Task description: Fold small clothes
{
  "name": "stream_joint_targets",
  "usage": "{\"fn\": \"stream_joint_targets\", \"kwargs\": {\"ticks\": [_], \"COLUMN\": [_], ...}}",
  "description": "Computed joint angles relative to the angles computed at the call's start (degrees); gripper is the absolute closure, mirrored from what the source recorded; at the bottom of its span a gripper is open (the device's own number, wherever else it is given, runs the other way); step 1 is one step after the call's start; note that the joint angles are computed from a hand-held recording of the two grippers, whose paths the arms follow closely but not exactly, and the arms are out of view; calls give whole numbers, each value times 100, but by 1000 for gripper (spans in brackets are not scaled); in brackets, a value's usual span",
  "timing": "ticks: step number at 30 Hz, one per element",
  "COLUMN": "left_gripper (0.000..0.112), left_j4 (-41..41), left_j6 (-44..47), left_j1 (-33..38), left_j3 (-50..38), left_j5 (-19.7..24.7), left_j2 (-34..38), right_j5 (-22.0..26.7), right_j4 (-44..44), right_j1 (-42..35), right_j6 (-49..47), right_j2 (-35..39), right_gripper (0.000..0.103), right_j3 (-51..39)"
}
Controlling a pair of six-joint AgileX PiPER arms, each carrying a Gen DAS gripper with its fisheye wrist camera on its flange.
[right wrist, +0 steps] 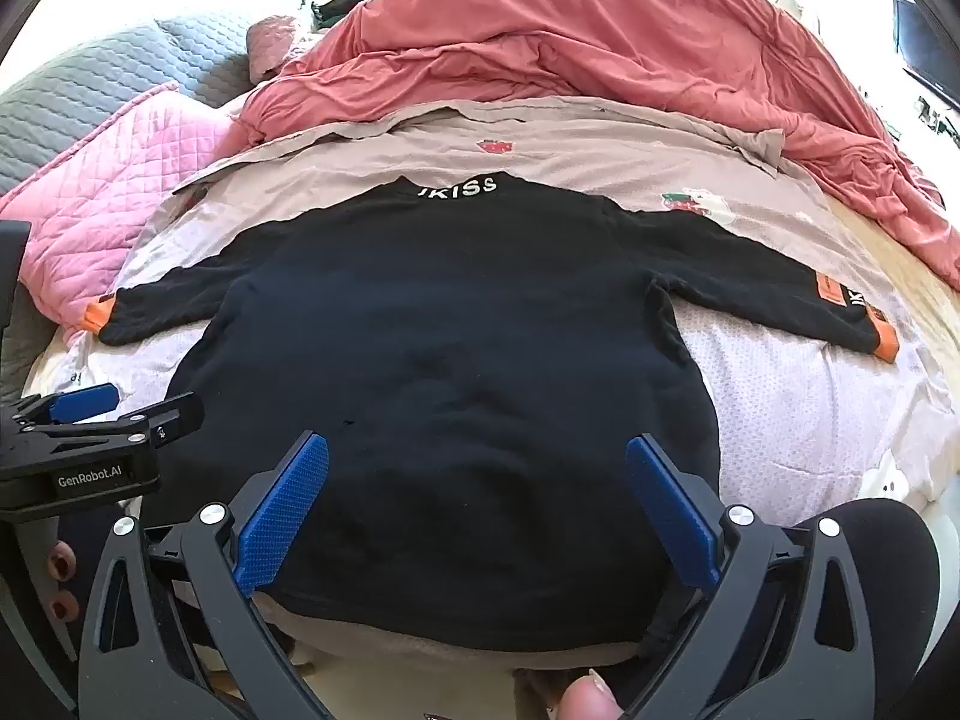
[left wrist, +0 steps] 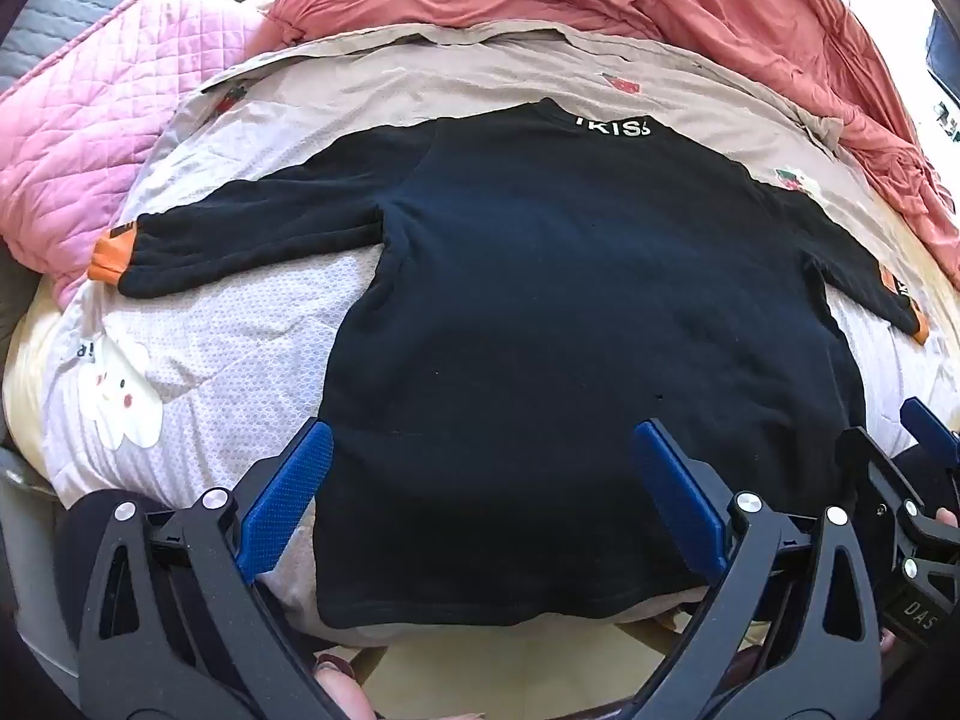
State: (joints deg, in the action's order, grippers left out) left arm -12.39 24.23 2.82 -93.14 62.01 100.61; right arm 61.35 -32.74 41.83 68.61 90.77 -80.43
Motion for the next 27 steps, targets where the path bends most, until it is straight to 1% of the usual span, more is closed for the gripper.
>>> {"fn": "stream_joint_targets", "kwargs": {"ticks": [3,5,6,11,15,27], "left_gripper": [18,18,18,18,18,18], "left_j4": [-50,-41,-28,-73,-70,4], "left_j6": [91,126,136,74,75,2], "left_j1": [54,50,44,118,128,74], "left_j3": [-93,-100,-107,-98,-105,34], "left_j5": [73,62,62,39,46,-57], "left_j2": [51,54,60,85,77,1], "right_j5": [-25,134,24,130,29,70], "right_j4": [-143,-254,-75,-98,-90,-136], "right_j1": [69,221,62,110,69,85], "right_j6": [149,196,58,14,-36,-32], "right_j2": [-46,58,-28,127,4,13], "right_gripper": [4,4,4,4,4,4], "right_j3": [89,-57,23,-205,-21,-55]}}
